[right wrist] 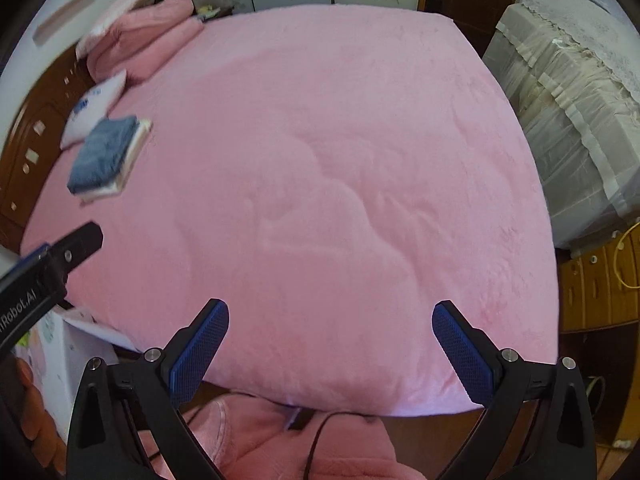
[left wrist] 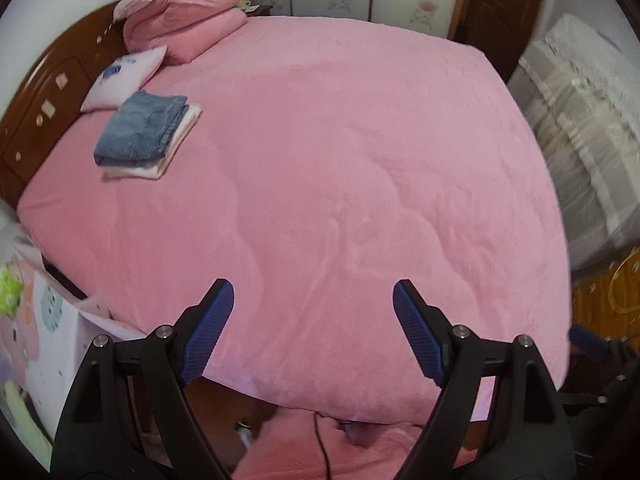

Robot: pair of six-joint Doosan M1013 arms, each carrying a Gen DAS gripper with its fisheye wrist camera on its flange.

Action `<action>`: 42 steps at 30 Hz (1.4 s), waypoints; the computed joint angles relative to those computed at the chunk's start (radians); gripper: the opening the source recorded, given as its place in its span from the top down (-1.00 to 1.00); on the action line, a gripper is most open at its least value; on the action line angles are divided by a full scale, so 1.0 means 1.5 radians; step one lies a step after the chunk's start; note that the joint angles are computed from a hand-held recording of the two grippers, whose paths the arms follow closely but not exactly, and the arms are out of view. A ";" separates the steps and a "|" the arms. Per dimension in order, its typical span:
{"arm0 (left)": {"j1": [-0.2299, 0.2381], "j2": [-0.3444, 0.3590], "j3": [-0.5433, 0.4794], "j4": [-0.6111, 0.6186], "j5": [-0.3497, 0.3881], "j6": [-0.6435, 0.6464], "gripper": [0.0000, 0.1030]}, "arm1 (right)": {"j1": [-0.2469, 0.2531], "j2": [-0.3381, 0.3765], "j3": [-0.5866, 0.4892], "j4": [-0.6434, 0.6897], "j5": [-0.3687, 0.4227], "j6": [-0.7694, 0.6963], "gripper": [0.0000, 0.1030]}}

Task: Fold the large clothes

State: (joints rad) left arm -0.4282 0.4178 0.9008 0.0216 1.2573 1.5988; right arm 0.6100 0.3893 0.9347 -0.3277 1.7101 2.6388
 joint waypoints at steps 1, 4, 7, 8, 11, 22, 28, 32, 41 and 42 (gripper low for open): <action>-0.002 0.005 -0.002 0.013 0.016 0.004 -0.54 | 0.002 0.004 -0.002 0.007 0.008 -0.002 -0.99; 0.003 0.011 0.003 -0.009 0.047 0.018 -0.54 | 0.008 0.008 -0.001 0.023 0.034 0.016 -0.99; 0.006 0.010 0.014 -0.012 0.058 0.032 -0.54 | 0.011 0.009 0.007 0.031 0.041 0.054 -0.99; 0.007 0.011 0.017 -0.010 0.062 0.037 -0.54 | 0.013 0.011 0.009 0.035 0.048 0.071 -0.99; 0.015 0.018 0.020 -0.022 0.064 0.055 -0.54 | 0.015 0.010 0.014 0.046 0.061 0.107 -0.99; 0.021 0.055 -0.023 -0.063 0.095 0.120 -0.98 | 0.026 0.013 0.028 0.015 0.030 0.138 -0.99; 0.022 0.069 -0.047 -0.079 0.103 0.132 -0.99 | 0.014 0.014 0.014 0.013 0.032 0.155 -0.99; 0.021 0.076 -0.061 -0.076 0.102 0.134 -0.99 | 0.008 0.020 0.001 0.010 0.032 0.149 -1.00; 0.021 0.086 -0.088 -0.075 0.092 0.134 -0.99 | -0.002 0.021 0.003 0.004 0.011 0.147 -1.00; 0.020 0.085 -0.089 -0.075 0.088 0.135 -0.99 | -0.001 0.022 0.001 -0.004 0.012 0.147 -1.00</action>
State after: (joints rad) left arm -0.3979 0.5458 0.7674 -0.0902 1.3887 1.8009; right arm 0.6083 0.4216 0.9357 -0.3342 1.7280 2.8587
